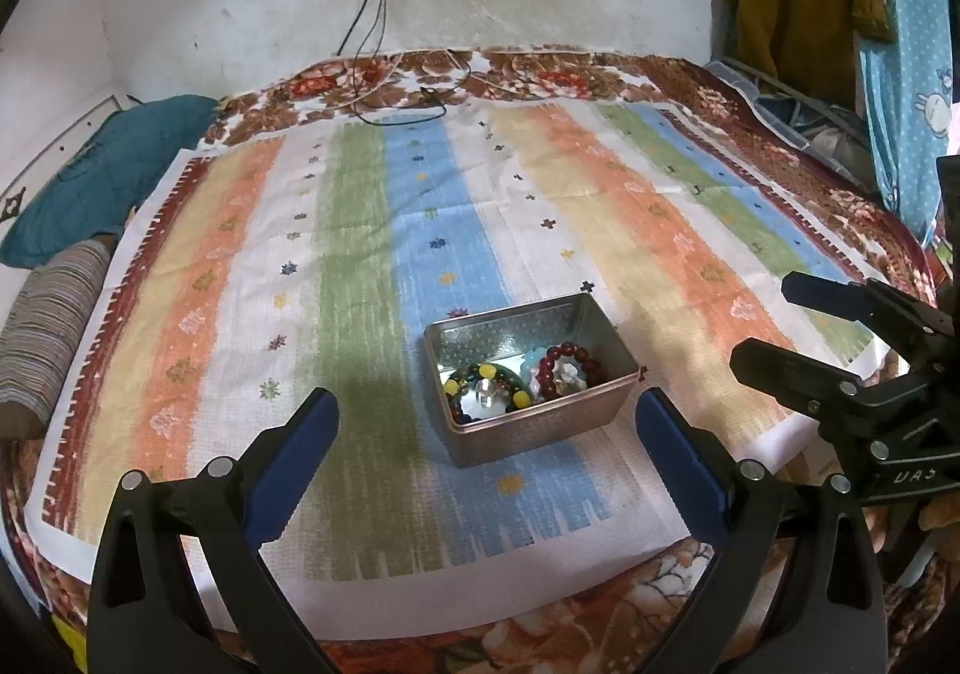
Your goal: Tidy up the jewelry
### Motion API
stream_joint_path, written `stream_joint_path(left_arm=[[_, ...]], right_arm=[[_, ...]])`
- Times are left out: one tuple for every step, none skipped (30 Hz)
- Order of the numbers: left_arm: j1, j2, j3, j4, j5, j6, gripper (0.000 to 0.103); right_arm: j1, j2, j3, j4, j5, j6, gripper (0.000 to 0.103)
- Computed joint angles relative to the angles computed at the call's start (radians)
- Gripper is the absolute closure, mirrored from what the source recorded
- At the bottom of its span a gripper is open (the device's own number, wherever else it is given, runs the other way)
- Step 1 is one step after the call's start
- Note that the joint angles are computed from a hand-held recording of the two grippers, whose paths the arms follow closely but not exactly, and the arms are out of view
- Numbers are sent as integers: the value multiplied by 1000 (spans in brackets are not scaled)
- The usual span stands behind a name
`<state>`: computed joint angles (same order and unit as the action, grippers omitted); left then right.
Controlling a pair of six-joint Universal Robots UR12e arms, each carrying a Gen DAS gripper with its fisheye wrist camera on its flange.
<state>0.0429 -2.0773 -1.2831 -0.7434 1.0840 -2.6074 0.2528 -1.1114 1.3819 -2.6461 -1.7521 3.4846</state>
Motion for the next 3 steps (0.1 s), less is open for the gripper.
stream_joint_path(left_arm=[[0,1,-2,3,-2,0,6],[1,1,-3,5,-3,1,6],[1,3,-6,8,-4,1,6]], right_arm=[[0,0,0,0,0,-1,7],[0,0,0,-1,0,-1,7],[0,0,0,-1,0,-1,7]])
